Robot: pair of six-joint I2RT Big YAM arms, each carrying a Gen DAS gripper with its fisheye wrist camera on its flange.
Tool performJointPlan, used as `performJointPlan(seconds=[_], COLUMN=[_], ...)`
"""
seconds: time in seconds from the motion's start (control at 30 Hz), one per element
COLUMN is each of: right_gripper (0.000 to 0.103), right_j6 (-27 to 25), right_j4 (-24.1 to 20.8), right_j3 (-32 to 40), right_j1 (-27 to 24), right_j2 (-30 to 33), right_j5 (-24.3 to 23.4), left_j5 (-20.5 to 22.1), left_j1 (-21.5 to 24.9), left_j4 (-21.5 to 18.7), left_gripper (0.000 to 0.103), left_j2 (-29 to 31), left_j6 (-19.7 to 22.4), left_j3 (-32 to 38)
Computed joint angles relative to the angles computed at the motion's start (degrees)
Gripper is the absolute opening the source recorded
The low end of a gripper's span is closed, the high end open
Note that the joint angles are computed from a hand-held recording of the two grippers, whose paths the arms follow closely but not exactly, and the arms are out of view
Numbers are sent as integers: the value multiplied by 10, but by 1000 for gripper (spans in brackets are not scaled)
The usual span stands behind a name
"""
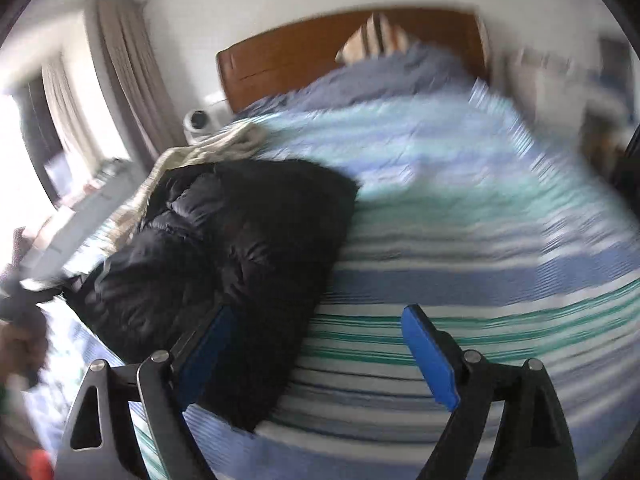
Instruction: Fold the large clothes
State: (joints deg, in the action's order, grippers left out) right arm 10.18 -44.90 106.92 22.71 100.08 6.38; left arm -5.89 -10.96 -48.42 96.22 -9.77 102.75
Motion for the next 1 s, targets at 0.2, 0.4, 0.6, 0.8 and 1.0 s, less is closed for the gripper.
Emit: performJointPlan(seconds=[0.2,0.4,0.6,0.8,1.0], right_gripper=[89,89,89,103,103], right_j6=[-38,-52,-46,30,83], right_j4=[1,-13,78,-43,-108], right_j3=[-63,-96,-188,-167,-168], right_j1=[36,62,90,100,119], right_j2=[-79,-139,-234,-235,-252], right_j5=[102,141,188,176,196], left_j5=[-65,-125,-214,-325,-324], left_j1=[-69,-134,-189,-244,-274], left_j4=[47,36,12,-30,-110], left_gripper=[102,103,103,103,103], left_j2=[-144,-214,-224,-235,-234], left_j6=[-33,-87,-108,-162,-216], left_j3=[-152,-194,-185,-171,-151])
